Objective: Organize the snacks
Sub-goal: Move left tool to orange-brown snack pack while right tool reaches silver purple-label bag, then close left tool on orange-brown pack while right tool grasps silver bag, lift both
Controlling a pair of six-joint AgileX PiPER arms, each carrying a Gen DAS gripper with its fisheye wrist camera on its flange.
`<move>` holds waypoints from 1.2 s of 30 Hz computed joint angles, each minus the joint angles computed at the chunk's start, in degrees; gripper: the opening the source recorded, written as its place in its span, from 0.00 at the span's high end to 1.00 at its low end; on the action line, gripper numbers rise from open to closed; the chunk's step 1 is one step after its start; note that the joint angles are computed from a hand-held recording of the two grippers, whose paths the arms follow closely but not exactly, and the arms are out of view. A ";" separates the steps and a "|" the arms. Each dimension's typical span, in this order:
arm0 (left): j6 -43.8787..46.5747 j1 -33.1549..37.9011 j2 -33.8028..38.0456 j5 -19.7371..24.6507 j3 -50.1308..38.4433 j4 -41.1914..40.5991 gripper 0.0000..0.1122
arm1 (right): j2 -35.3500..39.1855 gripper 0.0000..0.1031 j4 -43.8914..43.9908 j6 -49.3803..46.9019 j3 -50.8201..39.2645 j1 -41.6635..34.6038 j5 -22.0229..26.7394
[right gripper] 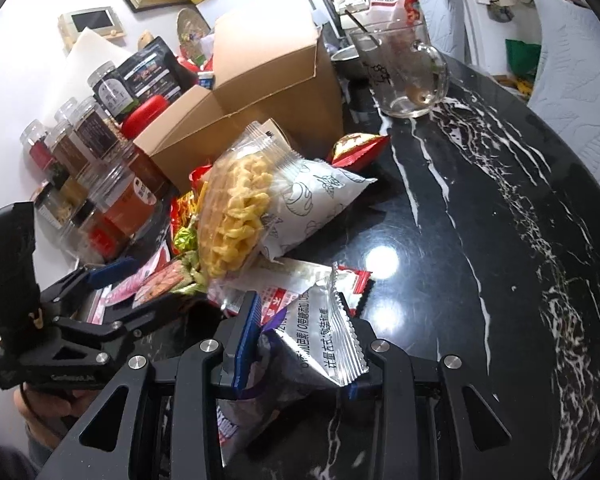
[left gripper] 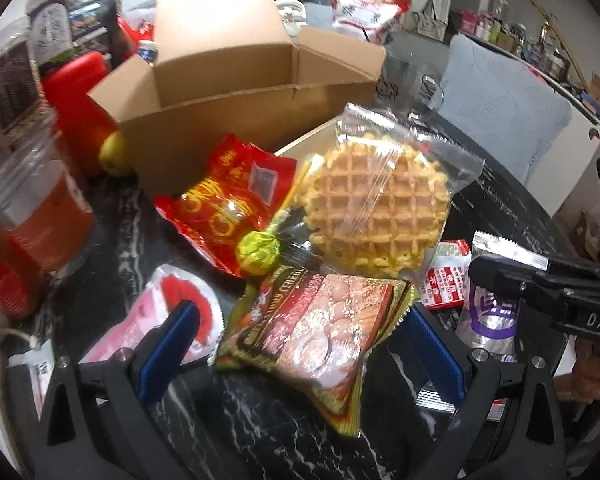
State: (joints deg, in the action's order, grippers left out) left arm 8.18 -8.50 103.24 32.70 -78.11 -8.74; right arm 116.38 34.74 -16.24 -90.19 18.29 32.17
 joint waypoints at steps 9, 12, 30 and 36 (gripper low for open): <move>5.48 2.53 5.23 2.44 -3.72 -6.57 0.22 | 2.08 0.35 -6.77 5.43 -3.87 0.65 2.83; 8.28 3.16 3.80 0.65 -1.27 -9.04 0.32 | 1.59 0.30 -7.53 6.36 -2.77 0.58 2.76; 14.26 3.35 -4.12 2.14 6.83 -15.44 0.38 | -4.67 0.28 -9.91 5.14 5.60 1.40 2.20; 12.14 1.79 -2.21 -0.73 6.43 -12.14 0.38 | -5.58 0.21 -12.20 3.30 4.90 2.20 1.73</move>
State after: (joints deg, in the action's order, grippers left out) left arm 20.32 -6.71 101.03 31.98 -71.68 -20.88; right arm 110.80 22.54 -12.94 -85.29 20.49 33.90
